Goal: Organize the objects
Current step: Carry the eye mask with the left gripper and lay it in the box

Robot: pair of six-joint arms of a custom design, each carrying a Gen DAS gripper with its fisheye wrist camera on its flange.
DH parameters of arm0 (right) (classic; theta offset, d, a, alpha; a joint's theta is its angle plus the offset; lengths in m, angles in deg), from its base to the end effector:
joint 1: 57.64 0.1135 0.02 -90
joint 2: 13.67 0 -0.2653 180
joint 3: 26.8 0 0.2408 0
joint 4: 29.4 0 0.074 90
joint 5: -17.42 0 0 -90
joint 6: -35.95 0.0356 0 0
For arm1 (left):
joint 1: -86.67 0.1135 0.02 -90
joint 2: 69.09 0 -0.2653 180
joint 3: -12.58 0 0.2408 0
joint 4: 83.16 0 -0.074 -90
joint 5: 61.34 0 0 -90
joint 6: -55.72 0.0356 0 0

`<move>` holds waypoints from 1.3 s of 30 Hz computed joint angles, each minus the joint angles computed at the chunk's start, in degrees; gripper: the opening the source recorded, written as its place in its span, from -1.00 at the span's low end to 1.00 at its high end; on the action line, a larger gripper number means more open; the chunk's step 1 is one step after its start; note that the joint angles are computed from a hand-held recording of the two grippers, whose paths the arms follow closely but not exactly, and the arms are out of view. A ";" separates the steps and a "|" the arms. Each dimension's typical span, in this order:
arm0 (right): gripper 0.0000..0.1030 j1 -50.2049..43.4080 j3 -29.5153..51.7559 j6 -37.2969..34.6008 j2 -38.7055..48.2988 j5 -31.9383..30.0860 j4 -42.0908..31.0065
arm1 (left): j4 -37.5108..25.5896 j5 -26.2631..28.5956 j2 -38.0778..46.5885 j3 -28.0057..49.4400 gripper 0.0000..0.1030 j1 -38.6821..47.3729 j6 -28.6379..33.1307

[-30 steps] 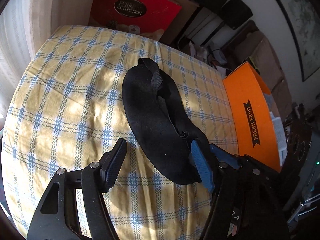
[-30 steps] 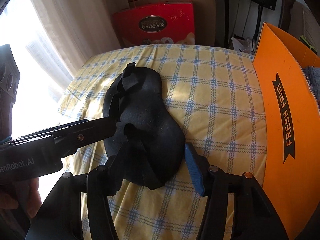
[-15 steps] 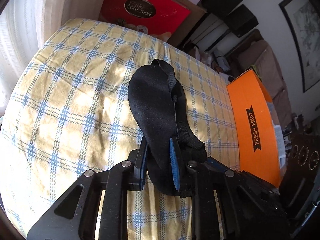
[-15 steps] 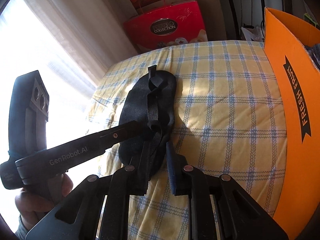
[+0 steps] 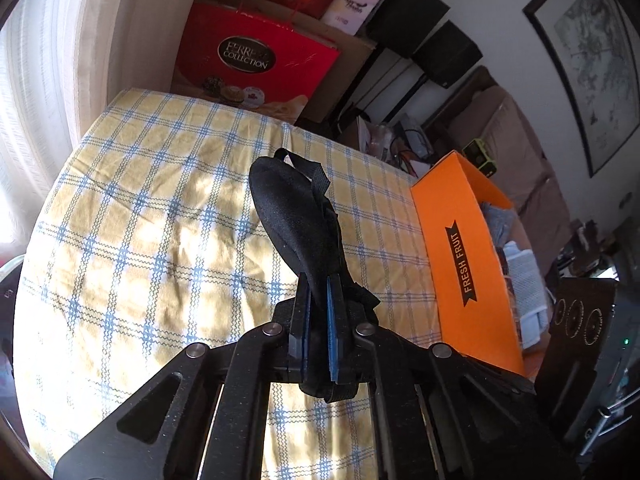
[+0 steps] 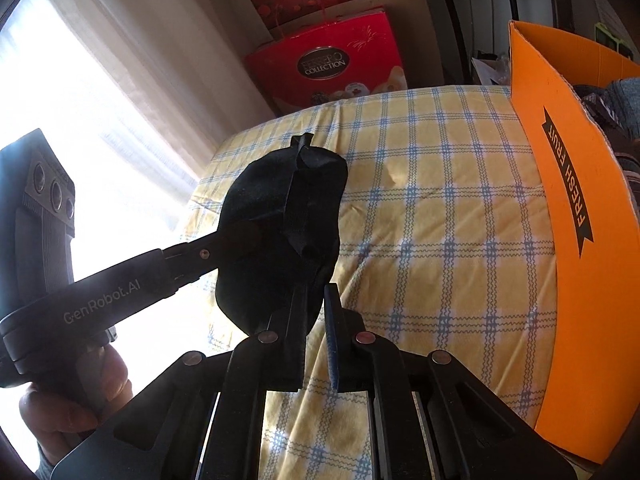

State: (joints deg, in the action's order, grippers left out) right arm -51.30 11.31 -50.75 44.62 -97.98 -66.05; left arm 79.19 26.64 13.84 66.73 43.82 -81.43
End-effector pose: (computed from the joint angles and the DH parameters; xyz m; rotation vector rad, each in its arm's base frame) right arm 0.1620 0.0334 0.1673 -0.2371 2.5274 0.6322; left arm 0.2017 -0.1854 0.1815 -0.1113 2.4946 -0.6745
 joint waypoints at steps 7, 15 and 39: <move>-0.86 -11.14 7.39 -8.24 -6.49 -5.59 -14.32 | -6.26 -1.79 -0.86 8.94 -0.89 -3.67 1.58; -0.86 -32.02 15.41 -27.13 -4.00 -12.65 -27.82 | -10.39 -5.09 6.76 22.33 -0.89 -10.34 2.82; -0.56 -73.56 33.30 -59.98 20.23 -16.94 -38.87 | -34.91 -13.85 45.30 78.49 -0.89 -24.36 5.74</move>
